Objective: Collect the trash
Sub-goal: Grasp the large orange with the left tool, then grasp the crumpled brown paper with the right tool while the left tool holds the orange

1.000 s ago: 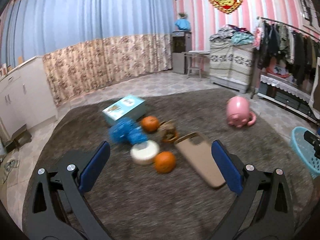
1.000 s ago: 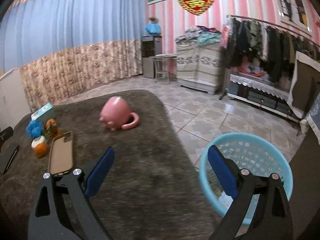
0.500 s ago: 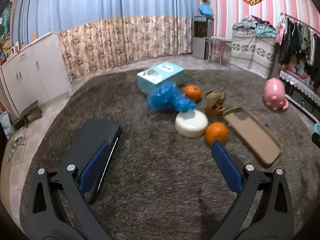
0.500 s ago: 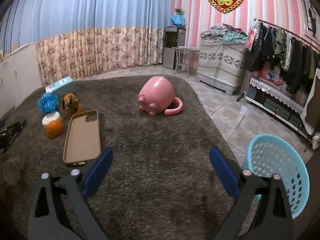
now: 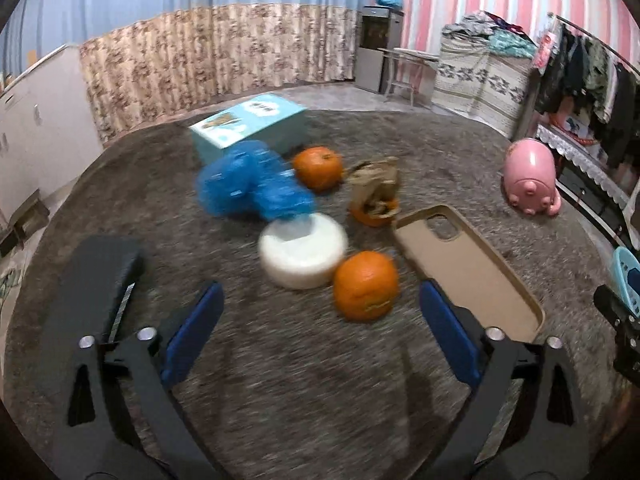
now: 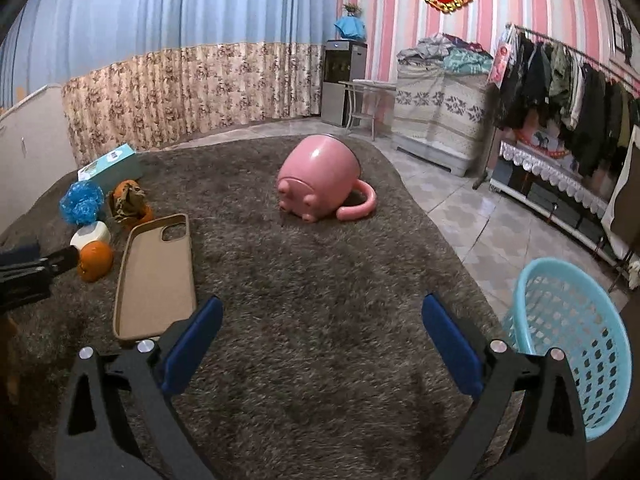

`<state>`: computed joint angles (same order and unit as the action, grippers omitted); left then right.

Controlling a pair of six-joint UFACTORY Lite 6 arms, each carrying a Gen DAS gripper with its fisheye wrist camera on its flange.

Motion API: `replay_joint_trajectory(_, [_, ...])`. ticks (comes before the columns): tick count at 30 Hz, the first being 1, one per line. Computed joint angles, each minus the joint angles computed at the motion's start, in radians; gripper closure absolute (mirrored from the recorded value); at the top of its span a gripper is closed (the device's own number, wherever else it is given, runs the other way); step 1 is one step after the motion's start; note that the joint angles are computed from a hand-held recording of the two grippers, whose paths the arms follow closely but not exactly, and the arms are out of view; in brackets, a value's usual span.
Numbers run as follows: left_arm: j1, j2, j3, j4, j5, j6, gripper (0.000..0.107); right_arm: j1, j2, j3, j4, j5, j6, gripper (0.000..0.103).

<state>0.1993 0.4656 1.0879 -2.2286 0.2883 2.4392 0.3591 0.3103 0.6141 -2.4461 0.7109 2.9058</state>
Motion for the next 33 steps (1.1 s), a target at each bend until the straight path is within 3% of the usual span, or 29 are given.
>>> replay_joint_trajectory(2, [-0.036, 0.036, 0.040, -0.002, -0.032, -0.006, 0.026, -0.024, -0.002, -0.003, -0.042, -0.015, 0.047, 0.005])
replay_joint_trajectory(4, [-0.062, 0.087, 0.096, 0.139, -0.068, -0.144, 0.043, -0.053, -0.001, -0.001, -0.096, -0.037, 0.095, 0.005])
replay_joint_trajectory(6, [-0.082, 0.126, 0.129, 0.213, -0.104, -0.209, 0.053, -0.066, 0.000, -0.003, -0.135, -0.044, 0.122, 0.005])
replay_joint_trajectory(8, [-0.081, 0.141, 0.140, 0.261, -0.105, -0.255, 0.057, -0.065, 0.008, 0.006, -0.141, -0.049, 0.129, 0.005])
replay_joint_trajectory(10, [-0.067, 0.127, 0.131, 0.323, -0.074, -0.312, 0.070, -0.065, 0.013, 0.011, -0.153, -0.049, 0.139, 0.005])
replay_joint_trajectory(15, [-0.027, 0.057, 0.053, 0.290, -0.029, -0.219, 0.076, -0.036, 0.028, 0.025, -0.129, -0.028, 0.108, 0.005])
replay_joint_trajectory(19, [0.083, -0.074, -0.076, 0.150, 0.072, 0.013, 0.076, -0.012, 0.037, 0.048, -0.131, -0.035, 0.082, 0.005])
replay_joint_trajectory(21, [0.154, -0.093, -0.077, 0.210, 0.110, -0.024, 0.076, 0.012, 0.054, 0.074, -0.114, -0.036, 0.044, 0.005])
replay_joint_trajectory(29, [0.334, 0.041, 0.172, 0.414, 0.140, -0.222, 0.076, 0.092, 0.191, 0.313, -0.076, -0.159, -0.070, 0.006])
replay_joint_trajectory(33, [0.374, 0.134, 0.323, 0.448, 0.131, -0.273, 0.076, 0.115, 0.284, 0.508, -0.051, -0.257, -0.143, 0.015])
